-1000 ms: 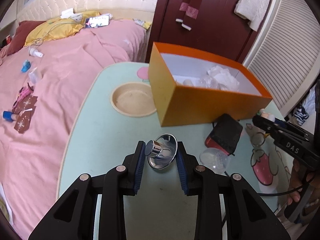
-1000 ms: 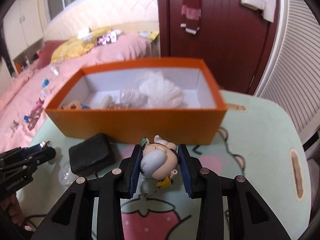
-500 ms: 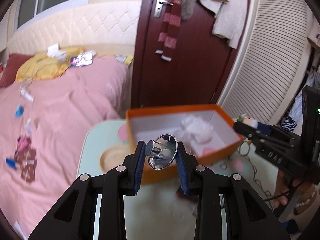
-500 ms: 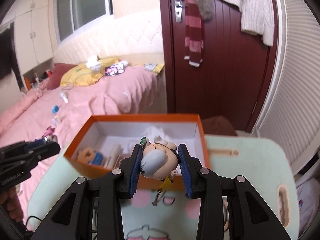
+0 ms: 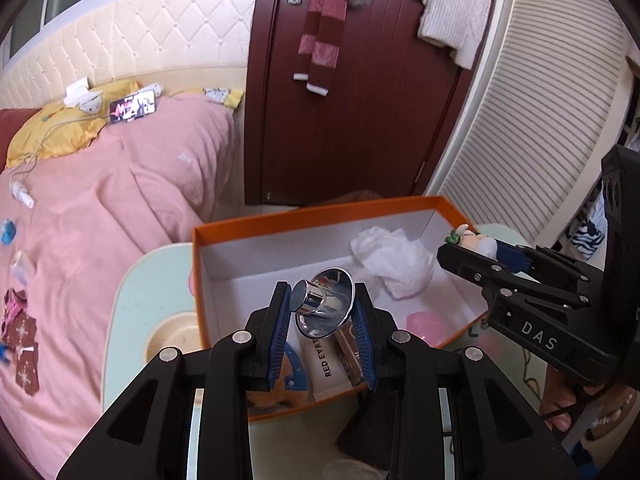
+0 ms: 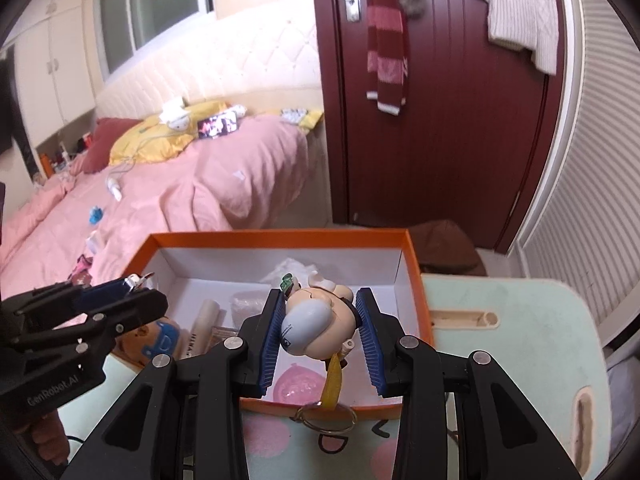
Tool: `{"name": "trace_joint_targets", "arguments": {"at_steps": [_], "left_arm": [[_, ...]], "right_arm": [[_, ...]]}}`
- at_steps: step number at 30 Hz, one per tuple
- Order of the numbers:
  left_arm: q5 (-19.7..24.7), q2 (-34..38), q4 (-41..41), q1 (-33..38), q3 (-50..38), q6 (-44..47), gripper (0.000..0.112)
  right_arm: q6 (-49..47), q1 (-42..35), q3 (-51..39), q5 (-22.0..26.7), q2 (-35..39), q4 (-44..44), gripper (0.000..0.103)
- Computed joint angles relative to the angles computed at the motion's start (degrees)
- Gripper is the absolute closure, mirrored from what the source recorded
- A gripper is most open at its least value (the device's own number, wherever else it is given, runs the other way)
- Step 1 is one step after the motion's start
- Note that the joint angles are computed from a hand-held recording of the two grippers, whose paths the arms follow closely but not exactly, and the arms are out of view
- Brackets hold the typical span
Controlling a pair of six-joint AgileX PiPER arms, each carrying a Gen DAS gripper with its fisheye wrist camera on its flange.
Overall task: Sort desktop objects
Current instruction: 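Drop the silver cone into the box with the left gripper while the right drops the keychain in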
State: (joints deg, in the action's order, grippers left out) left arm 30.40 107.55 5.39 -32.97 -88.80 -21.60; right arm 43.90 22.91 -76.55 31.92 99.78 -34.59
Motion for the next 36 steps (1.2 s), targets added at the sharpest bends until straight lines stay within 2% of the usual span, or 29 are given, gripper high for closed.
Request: {"name": "trace_joint_targets", "arguments": {"at_steps": [5,12,13,14,15,16,17,18,22,29,33,36], "left_arm": [[0.7,1.9,-1.0,0.2,-0.5,0.4,0.080],[1.3,2.8,3.3,-0.6,-1.4,-2.2,0.080],[1.5,2.9,3.9,-0.7,-1.6,-2.7,0.080],[1.6,3.0,4.1,-0.9,-1.8,-2.7,0.078],[1.7,3.2,4.4,-1.0,-1.9,-2.7,0.070],[1.4,3.1,3.7,-1.0,-1.9,-1.8,0.064],[0.1,2.2,3.8,-1.1,-0.6,-2.1,0.048],[-1.3,1.4,4.1,-1.3,0.7,-2.5,0.042],[-6.4,-3.6,10.4,-2.2,7.0,-8.6,0.042],[-3.0,-10.7,16.3,-3.4,14.5,-14.7,0.042],[-0.5,-13.8,20.6,-5.5,18.7,-20.0,0.042],[-1.9,-16.0,20.8,-6.6,21.9,-22.5,0.042]], "right_arm": [[-2.6,-1.6,-0.8,-0.2,2.4,3.9,0.068],[2.5,-0.3,0.8,-0.7,2.9,-4.3,0.067],[2.5,-0.3,0.9,-1.0,2.9,-4.5,0.062],[1.3,-0.5,1.2,-1.8,2.6,-3.4,0.057],[1.1,-0.5,1.5,-2.2,2.3,-3.0,0.041],[1.0,-0.5,1.7,-2.6,2.0,-2.7,0.036],[1.0,-0.5,2.1,-3.0,1.6,-2.5,0.036],[2.9,-0.3,2.8,-3.5,1.0,-3.9,0.036],[9.4,0.7,6.2,-4.9,-2.4,-10.0,0.035],[5.9,2.9,9.8,-0.8,-7.1,-6.6,0.033],[10.0,7.5,11.8,4.8,-9.0,-11.2,0.033],[8.6,9.2,12.5,6.4,-9.9,-8.7,0.033]]}}
